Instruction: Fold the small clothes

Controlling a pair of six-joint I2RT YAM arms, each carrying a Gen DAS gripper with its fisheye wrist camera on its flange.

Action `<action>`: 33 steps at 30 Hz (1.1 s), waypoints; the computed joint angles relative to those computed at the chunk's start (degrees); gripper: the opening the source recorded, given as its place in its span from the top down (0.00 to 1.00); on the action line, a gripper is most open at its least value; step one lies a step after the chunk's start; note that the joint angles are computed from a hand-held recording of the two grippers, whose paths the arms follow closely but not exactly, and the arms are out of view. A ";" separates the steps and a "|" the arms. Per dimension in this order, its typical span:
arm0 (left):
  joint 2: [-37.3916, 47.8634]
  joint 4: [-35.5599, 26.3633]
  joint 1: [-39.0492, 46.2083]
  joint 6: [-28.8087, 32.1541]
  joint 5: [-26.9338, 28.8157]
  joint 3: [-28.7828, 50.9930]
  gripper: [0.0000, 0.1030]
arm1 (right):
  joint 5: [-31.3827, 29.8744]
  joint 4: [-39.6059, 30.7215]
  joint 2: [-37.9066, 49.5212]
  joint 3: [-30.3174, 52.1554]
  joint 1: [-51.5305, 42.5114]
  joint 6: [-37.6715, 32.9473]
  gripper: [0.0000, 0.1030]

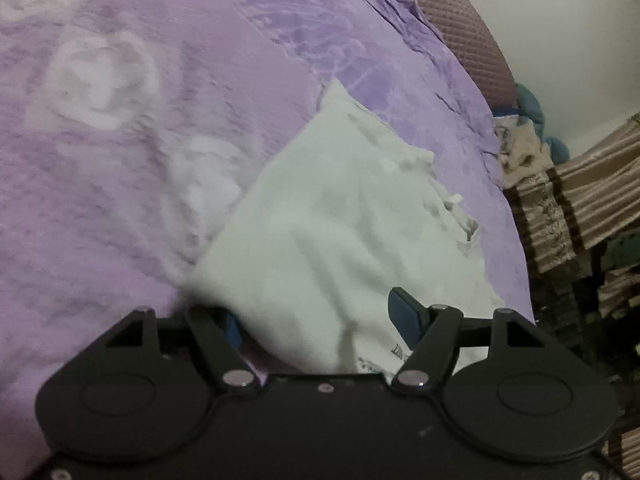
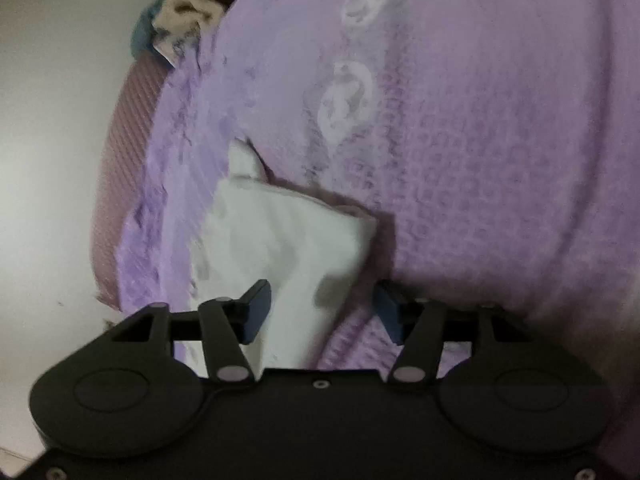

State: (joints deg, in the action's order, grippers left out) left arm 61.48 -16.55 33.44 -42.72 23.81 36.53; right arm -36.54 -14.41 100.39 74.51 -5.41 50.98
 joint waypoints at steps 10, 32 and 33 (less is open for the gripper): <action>-2.25 7.09 7.58 2.14 9.61 -3.56 0.96 | 0.25 10.29 -2.80 -4.22 0.76 -4.02 0.99; -9.35 4.91 6.91 2.39 4.02 -5.51 0.99 | 5.36 3.26 -0.21 1.25 2.67 -12.10 1.00; -11.03 6.19 8.55 1.54 6.78 -6.46 0.99 | 5.97 4.96 -2.46 -0.68 2.24 -11.99 1.00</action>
State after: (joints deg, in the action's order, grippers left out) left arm 50.45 -10.36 41.99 -41.18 30.59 30.08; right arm -30.57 -9.45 97.93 73.83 -3.17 38.99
